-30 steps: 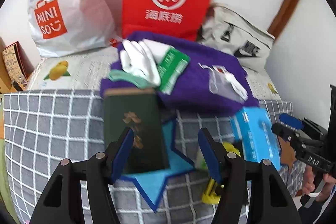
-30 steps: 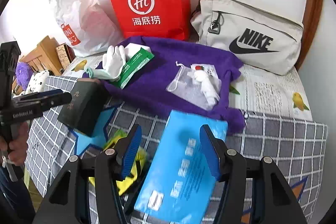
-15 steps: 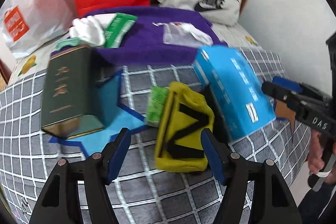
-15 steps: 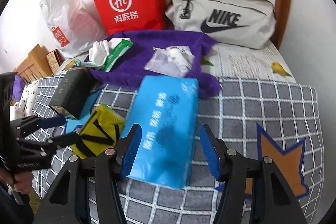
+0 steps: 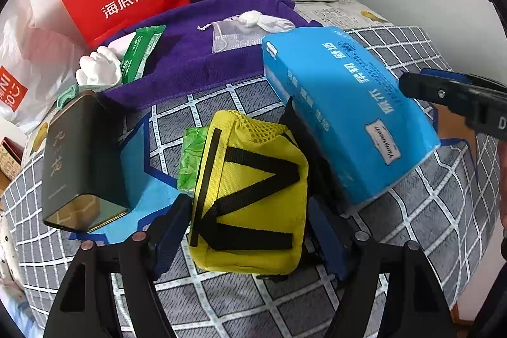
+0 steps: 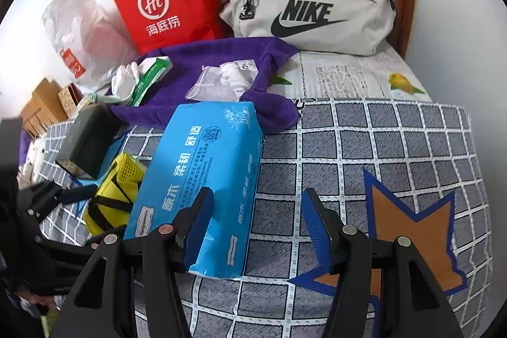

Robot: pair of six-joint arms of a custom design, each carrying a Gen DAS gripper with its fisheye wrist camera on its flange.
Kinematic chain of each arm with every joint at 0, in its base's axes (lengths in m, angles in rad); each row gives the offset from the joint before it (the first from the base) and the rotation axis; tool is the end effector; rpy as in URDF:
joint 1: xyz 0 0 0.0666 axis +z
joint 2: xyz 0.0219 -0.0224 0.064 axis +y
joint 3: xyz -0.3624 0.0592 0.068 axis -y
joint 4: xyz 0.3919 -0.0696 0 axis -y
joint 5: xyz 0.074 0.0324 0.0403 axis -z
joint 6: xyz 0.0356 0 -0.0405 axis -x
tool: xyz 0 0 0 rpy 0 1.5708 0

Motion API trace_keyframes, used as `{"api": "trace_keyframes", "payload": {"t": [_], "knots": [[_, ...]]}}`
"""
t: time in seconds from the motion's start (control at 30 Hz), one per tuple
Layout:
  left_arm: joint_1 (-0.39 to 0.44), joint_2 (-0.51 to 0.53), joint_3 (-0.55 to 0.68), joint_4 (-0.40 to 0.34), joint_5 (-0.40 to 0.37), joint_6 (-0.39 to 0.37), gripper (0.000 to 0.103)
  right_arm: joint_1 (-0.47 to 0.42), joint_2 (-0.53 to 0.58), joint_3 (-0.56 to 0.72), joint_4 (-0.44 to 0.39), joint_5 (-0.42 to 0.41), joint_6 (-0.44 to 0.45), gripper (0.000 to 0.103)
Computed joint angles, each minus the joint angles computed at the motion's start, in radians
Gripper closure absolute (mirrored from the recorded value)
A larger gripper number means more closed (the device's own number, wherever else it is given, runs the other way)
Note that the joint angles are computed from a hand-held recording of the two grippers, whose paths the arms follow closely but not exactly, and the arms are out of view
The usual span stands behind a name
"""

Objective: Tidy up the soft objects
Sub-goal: 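Lift the yellow pouch with the left tool, then grasp the black watch strap with the right tool while the left tool holds the yellow pouch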

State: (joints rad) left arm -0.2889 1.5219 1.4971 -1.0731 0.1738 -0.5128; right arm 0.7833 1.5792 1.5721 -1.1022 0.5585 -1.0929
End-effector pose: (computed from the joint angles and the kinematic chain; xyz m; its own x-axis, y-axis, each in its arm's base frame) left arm 0.4902 -0.1525 0.3890 -0.5689 0.6732 -0.4724 0.7290 0.6787 0.0893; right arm 0.3899 0.3611 0.3963 -0.6747 0.3909 -0.6261 0.3651 0.9140 0.1772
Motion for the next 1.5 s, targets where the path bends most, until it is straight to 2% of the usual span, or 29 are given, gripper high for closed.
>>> {"api": "trace_keyframes", "payload": {"t": [0.23, 0.3, 0.43, 0.53, 0.67, 0.73, 1.0, 1.07, 1.2, 1.5], "knots": [[0.03, 0.015, -0.03, 0.02, 0.084, 0.047, 0.027, 0.004, 0.017, 0.025, -0.01, 0.005, 0.007, 0.046], [0.033, 0.012, -0.037, 0.026, 0.089, 0.063, 0.027, 0.007, 0.022, 0.031, -0.011, 0.005, 0.01, 0.046], [0.027, 0.001, -0.054, 0.053, 0.074, 0.028, 0.025, 0.017, 0.037, 0.05, -0.027, 0.01, 0.017, 0.046], [0.04, 0.007, -0.032, 0.024, 0.108, 0.022, 0.037, 0.026, 0.042, 0.058, -0.041, 0.015, 0.008, 0.046], [0.07, 0.004, -0.019, -0.004, 0.169, 0.0, 0.046, 0.039, 0.05, 0.073, -0.066, 0.022, -0.003, 0.046], [0.093, 0.009, -0.001, -0.038, 0.214, 0.0, 0.047, 0.044, 0.056, 0.081, -0.072, 0.024, -0.005, 0.046], [0.165, 0.009, 0.03, -0.087, 0.3, 0.01, 0.049, 0.072, 0.099, 0.134, -0.078, 0.02, 0.011, 0.046], [0.18, 0.018, 0.047, -0.122, 0.335, -0.001, 0.049, 0.08, 0.114, 0.154, -0.082, 0.018, 0.016, 0.045], [0.206, 0.014, 0.04, -0.135, 0.322, -0.002, 0.049, 0.101, 0.147, 0.203, -0.128, 0.039, 0.018, 0.045], [0.286, 0.021, 0.038, -0.15, 0.348, 0.031, 0.048, 0.145, 0.175, 0.26, -0.127, 0.046, 0.044, 0.045]]}}
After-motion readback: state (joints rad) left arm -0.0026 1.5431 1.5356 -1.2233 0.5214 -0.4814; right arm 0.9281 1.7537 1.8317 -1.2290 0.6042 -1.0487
